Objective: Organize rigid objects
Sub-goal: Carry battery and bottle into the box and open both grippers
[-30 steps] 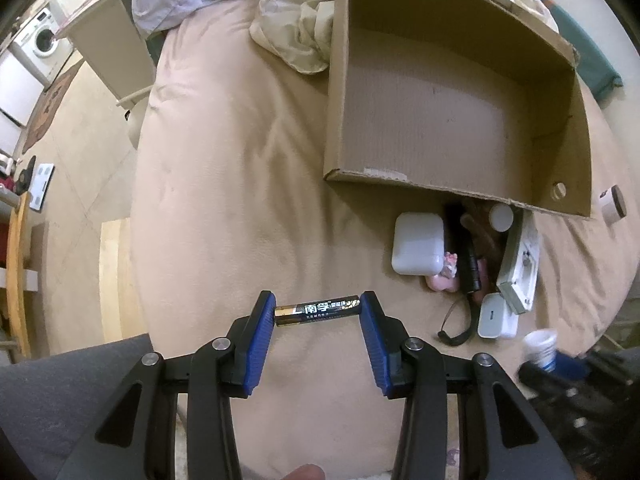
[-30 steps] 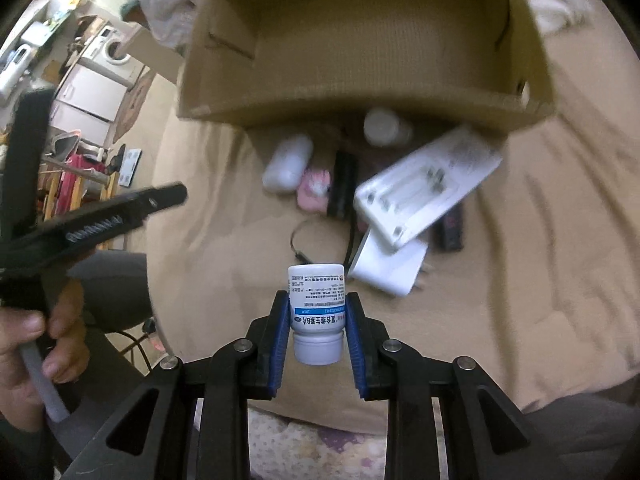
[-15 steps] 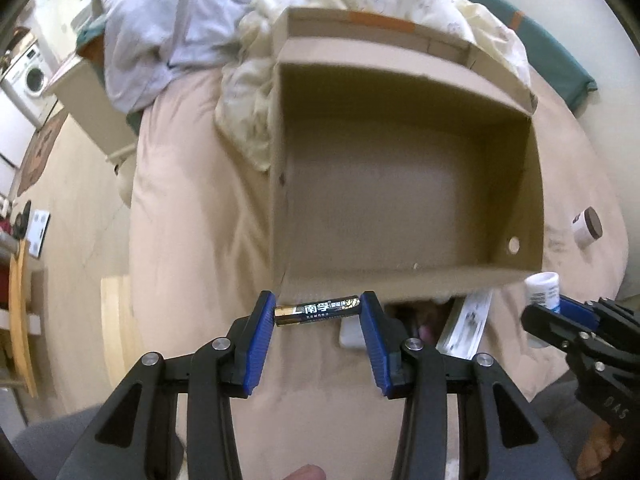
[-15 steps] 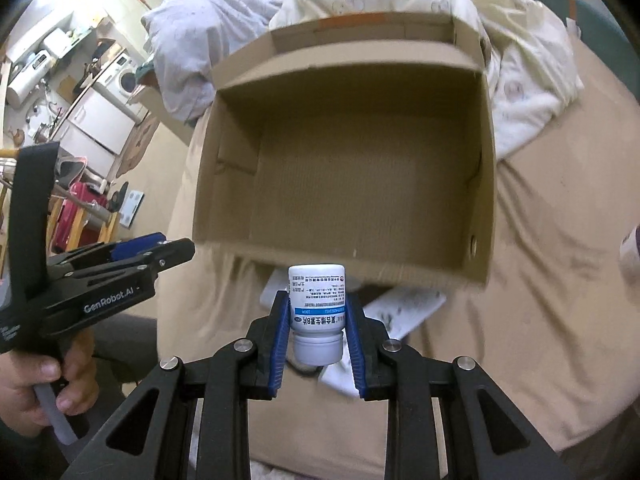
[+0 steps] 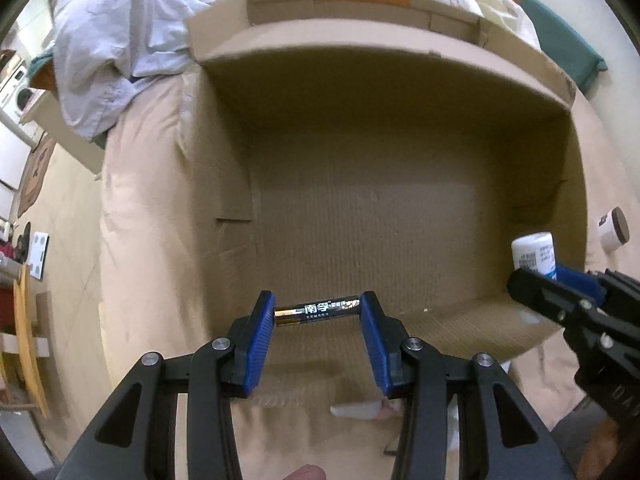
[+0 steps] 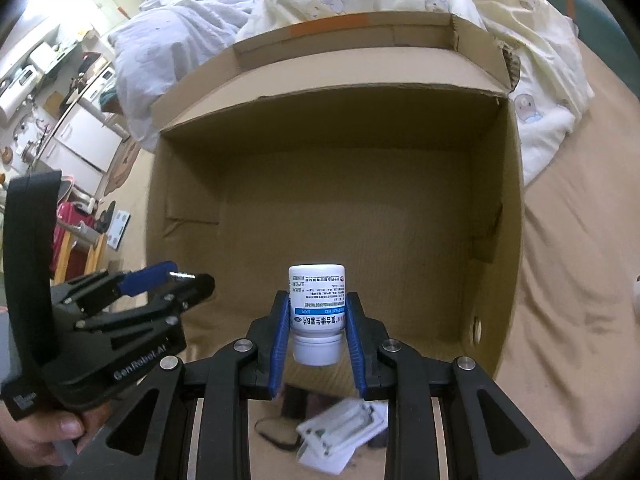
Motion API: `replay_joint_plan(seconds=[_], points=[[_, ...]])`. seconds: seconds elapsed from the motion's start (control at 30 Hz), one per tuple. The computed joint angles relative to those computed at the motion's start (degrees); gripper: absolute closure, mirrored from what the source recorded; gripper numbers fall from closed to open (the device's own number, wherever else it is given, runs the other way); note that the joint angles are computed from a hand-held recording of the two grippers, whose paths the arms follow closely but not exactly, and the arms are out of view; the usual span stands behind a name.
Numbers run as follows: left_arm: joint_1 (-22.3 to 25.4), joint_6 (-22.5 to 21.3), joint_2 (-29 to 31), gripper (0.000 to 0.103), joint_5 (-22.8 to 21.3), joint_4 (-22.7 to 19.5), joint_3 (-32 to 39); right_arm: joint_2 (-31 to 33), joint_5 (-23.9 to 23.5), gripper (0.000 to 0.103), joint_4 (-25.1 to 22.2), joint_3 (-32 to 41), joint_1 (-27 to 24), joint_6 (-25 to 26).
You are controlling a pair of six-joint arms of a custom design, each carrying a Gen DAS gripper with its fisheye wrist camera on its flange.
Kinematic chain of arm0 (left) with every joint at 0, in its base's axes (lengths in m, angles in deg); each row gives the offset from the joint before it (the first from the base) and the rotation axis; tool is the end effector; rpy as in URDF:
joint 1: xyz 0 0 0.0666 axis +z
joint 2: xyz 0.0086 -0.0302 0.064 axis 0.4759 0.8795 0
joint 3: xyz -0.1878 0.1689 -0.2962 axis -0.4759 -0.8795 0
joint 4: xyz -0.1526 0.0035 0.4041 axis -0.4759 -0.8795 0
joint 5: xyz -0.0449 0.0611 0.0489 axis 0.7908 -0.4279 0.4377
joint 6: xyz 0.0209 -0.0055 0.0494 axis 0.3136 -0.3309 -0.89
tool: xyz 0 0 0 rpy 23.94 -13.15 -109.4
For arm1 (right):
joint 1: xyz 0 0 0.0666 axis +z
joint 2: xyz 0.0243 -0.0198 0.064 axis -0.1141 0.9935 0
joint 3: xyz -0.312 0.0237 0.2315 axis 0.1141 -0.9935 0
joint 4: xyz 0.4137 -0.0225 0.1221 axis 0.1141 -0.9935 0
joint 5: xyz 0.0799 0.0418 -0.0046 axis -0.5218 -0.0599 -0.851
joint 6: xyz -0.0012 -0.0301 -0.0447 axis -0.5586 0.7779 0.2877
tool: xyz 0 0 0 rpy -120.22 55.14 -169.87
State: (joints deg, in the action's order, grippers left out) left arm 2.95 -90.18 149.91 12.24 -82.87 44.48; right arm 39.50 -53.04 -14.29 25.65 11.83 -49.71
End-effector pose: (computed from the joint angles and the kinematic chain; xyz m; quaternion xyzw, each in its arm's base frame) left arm 0.4904 -0.2368 0.4291 0.3376 0.9280 -0.0506 0.1490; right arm 0.3925 0.1276 0.4306 0.2384 0.9351 0.1119 0.2370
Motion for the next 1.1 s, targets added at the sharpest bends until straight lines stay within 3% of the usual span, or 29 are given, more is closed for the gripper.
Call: replay_joint_plan(seconds=[0.1,0.43,0.73,1.0,1.07,1.1], points=[[-0.6,-0.9,0.4,0.063,0.1,1.0,-1.1,0.3,0.0,0.075,1.2,-1.2,-0.7,0.2],[-2.6,-5.4,-2.1,0.063,-6.6,8.3,-6.9,2.5,-0.5,0.075,1.0,-1.9,0.0,0.5],[-3.3,-6.9,-3.3,0.063,-8.6,11.3,-9.1,3.2,-2.0,0.075,0.6,-2.3,-0.6,0.3],[-3.7,-6.5,-4.5,0.063,-8.3,10.8,-9.7,2.4,-2.0,0.074,2.3,-2.9,-1.0,-0.6],[-3.7,-6.0,-4.3,0.060,-8.0,9.8,-9.5,2.1,-1.9,0.065,2.7,-2.8,-0.9,-0.4],[-3.0,-6.3,-3.4,0.056,-7.7,9.7,-8.7,1.8,-2.0,0.046,3.1,-2.9,-1.0,-0.3]])
